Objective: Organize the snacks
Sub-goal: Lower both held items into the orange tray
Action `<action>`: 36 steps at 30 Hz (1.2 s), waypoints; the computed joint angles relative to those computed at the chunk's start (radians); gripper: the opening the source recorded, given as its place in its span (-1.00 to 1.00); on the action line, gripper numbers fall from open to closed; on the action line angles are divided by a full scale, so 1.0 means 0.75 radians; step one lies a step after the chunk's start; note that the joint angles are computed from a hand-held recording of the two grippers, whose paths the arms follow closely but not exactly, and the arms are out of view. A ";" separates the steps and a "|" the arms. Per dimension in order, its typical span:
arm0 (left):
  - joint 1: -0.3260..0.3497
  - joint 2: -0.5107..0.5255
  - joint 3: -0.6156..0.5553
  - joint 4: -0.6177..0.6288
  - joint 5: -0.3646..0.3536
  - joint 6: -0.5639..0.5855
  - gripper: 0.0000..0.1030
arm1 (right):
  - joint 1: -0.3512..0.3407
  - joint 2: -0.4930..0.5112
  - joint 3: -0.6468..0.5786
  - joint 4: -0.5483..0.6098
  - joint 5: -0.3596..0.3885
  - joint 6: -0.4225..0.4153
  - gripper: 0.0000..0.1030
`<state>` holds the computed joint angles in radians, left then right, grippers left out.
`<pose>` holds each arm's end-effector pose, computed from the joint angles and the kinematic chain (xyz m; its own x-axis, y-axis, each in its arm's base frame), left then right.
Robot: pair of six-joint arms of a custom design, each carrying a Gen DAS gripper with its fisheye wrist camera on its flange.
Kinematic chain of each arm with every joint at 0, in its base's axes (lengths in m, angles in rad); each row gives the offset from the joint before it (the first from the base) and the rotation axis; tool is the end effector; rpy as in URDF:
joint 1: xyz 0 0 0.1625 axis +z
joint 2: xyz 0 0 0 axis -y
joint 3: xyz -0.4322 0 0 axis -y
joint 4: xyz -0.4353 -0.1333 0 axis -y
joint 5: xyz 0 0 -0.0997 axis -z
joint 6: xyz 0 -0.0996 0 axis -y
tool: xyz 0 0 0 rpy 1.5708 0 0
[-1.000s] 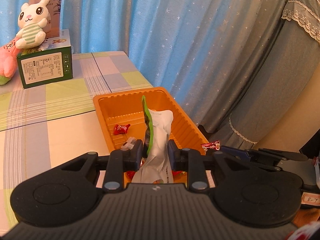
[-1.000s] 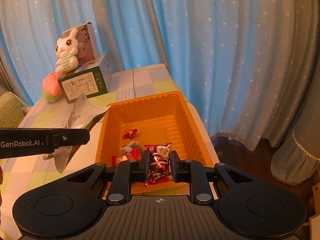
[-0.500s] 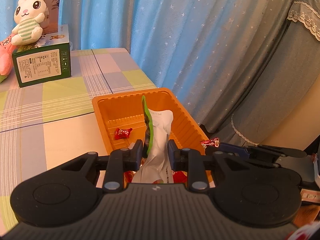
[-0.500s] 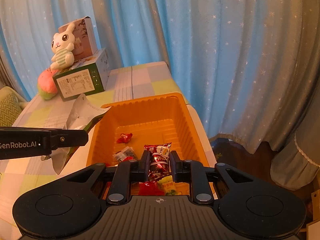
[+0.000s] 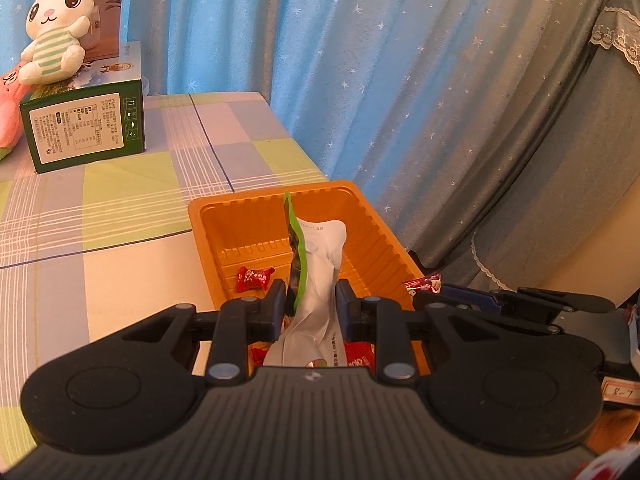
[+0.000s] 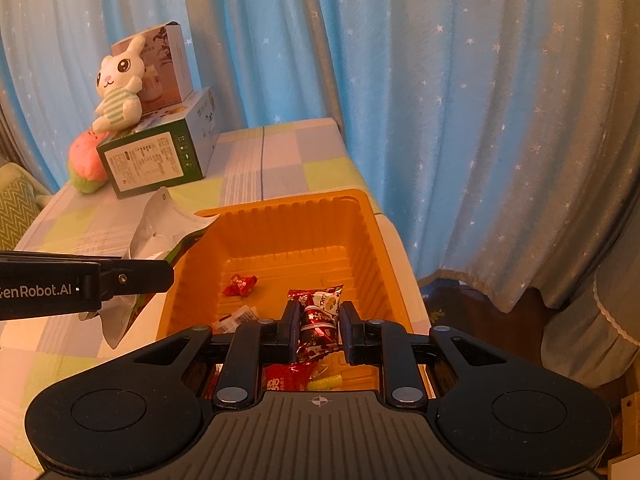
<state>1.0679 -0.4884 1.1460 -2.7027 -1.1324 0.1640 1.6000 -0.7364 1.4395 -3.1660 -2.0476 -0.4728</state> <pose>-0.2588 -0.8347 0.0645 -0.8049 0.3902 -0.4471 0.5678 0.7255 -0.3889 0.1104 -0.7809 0.1934 -0.7916 0.0091 0.6110 -0.4255 0.7095 -0.5618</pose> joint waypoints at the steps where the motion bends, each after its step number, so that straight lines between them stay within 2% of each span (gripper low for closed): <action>1: 0.000 0.006 -0.009 0.003 0.002 0.002 -0.54 | -0.001 0.005 -0.008 0.006 0.000 -0.004 -0.58; 16: 0.033 0.124 -0.213 0.111 0.023 -0.028 -0.54 | -0.022 0.062 -0.124 0.098 0.018 0.015 -0.58; 36: 0.052 0.182 -0.300 0.130 0.005 -0.028 -0.52 | -0.024 0.102 -0.183 0.136 0.013 0.019 -0.58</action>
